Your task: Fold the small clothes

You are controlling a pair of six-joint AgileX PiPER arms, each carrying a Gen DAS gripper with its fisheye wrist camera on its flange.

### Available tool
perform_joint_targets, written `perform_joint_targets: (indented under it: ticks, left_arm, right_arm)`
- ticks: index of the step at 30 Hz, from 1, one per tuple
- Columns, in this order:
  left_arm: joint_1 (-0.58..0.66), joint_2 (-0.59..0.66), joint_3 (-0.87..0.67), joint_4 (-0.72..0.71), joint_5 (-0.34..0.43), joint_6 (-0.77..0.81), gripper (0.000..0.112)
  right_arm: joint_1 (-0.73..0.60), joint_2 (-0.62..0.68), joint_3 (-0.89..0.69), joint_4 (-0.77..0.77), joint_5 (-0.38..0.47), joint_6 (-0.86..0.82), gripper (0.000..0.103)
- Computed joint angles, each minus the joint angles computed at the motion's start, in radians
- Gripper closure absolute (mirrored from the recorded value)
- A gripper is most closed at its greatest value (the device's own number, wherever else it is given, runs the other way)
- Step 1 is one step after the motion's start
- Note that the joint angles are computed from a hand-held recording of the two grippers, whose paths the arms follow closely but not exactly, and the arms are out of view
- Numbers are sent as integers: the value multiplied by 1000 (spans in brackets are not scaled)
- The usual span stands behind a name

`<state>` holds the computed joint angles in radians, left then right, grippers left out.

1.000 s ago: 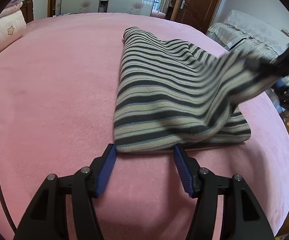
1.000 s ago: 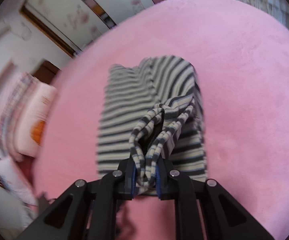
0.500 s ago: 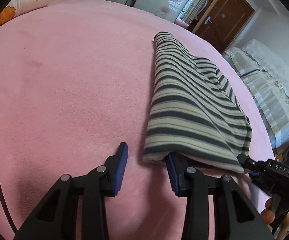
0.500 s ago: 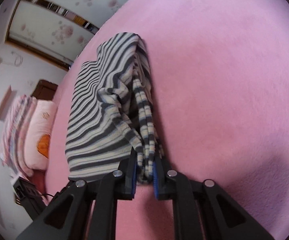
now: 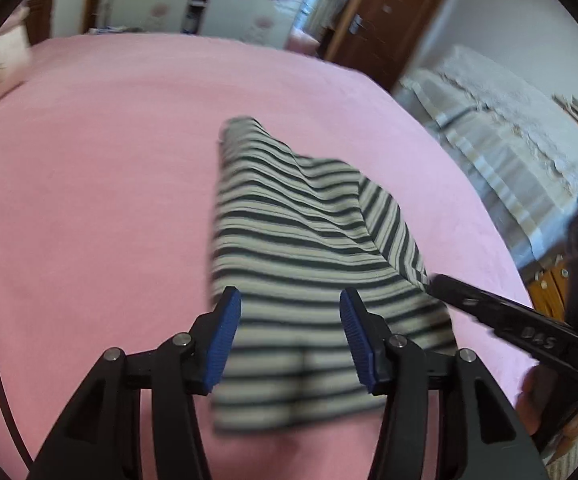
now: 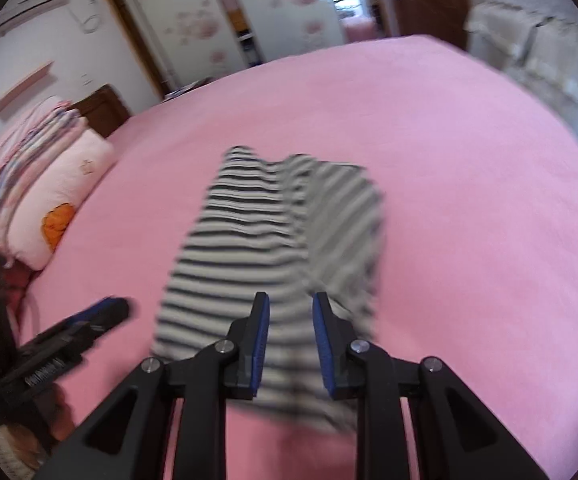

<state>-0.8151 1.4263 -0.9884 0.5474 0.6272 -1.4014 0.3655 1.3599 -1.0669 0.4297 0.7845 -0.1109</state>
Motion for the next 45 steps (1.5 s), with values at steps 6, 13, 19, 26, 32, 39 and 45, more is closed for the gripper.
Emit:
perform_joint_targets:
  ticks: [6, 13, 19, 26, 32, 39, 45]
  left_arm:
    - [47, 126, 38, -78, -128, 198, 66]
    - [113, 61, -41, -99, -87, 388, 50]
    - [298, 342, -396, -337, 26, 722, 43]
    - [408, 514, -543, -433, 147, 860, 41]
    - [443, 326, -349, -494, 50, 901, 42]
    - [428, 31, -173, -563, 90, 949, 23]
    - [349, -110, -118, -504, 167, 865, 11]
  right_arm:
    - [-28, 192, -7, -10, -49, -56, 103]
    - [-61, 191, -152, 24, 14, -107, 98]
    - [-9, 530, -557, -55, 90, 36, 98]
    - [-53, 708, -738, -178, 159, 167, 103]
    - [-142, 542, -576, -57, 164, 15, 96]
    - [-237, 244, -305, 70, 191, -140, 53]
    - [-288, 106, -191, 81, 260, -157, 32]
